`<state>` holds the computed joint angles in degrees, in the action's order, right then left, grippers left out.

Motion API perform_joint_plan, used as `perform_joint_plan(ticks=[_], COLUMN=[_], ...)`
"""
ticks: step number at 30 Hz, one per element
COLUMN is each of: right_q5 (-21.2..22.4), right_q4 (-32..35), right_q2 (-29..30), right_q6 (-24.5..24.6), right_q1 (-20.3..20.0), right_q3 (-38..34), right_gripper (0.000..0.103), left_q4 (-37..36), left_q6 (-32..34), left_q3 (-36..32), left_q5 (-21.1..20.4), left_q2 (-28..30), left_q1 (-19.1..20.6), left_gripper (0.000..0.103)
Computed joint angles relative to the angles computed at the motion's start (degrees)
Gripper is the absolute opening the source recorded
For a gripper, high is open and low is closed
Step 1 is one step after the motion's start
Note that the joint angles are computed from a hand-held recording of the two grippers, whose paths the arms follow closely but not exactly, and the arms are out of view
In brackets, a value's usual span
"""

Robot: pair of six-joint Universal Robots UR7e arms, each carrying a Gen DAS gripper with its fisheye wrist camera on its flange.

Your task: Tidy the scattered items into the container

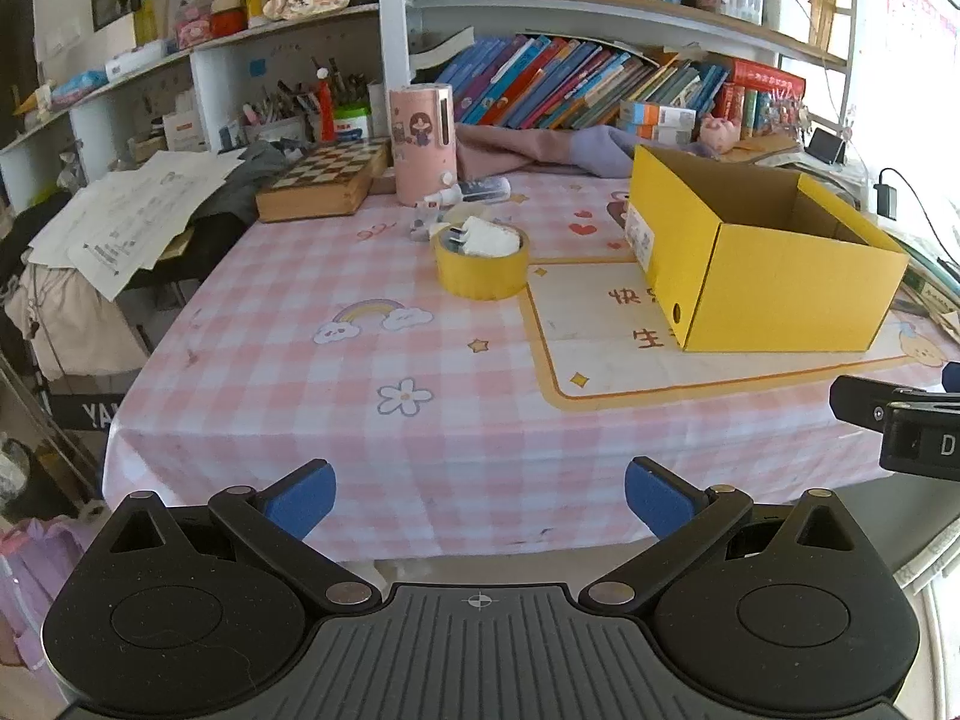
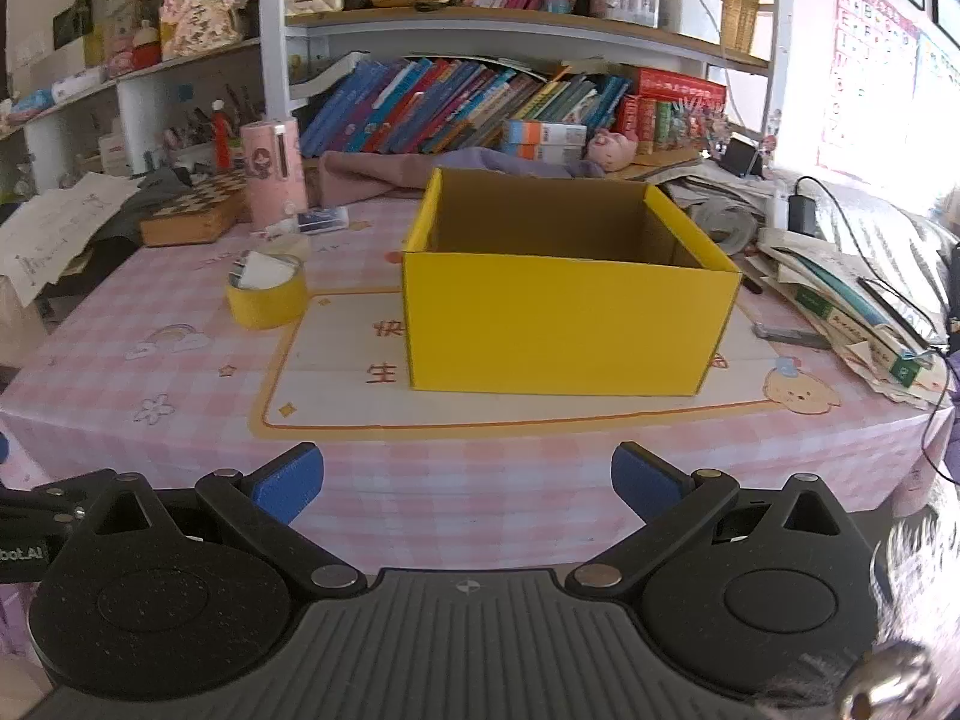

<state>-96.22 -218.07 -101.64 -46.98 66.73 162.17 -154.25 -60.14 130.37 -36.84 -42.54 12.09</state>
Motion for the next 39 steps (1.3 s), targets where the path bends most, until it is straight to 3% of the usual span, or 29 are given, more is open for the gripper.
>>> perform_joint_plan(ticks=[12, 17, 29, 39], right_q5=[-1.08, -3.4, -7.71, -6.36], right_q4=[4.43, 2.21, -1.63, -1.24], right_q2=[-0.27, 2.7, 12.46, 15.35], right_q6=[2.73, 3.16, 1.96, 1.28], right_q1=[3.61, 6.65, 14.8, 16.31], right_q3=[-0.44, -0.49, -2.69, -4.82], right_gripper=[0.103, 0.102, 0.102, 0.102], left_q4=[-0.19, 2.11, 13.31, 15.47], left_q6=[-2.07, -4.18, -16.09, -17.17], left_q3=[2.6, 3.77, 6.22, 6.07], left_q5=[0.55, 0.77, 2.84, 5.62], left_q2=[-2.25, -4.02, -9.62, -10.14], left_q1=[-0.31, -0.57, -1.15, -0.59], left_gripper=[0.103, 0.103, 0.103, 0.103])
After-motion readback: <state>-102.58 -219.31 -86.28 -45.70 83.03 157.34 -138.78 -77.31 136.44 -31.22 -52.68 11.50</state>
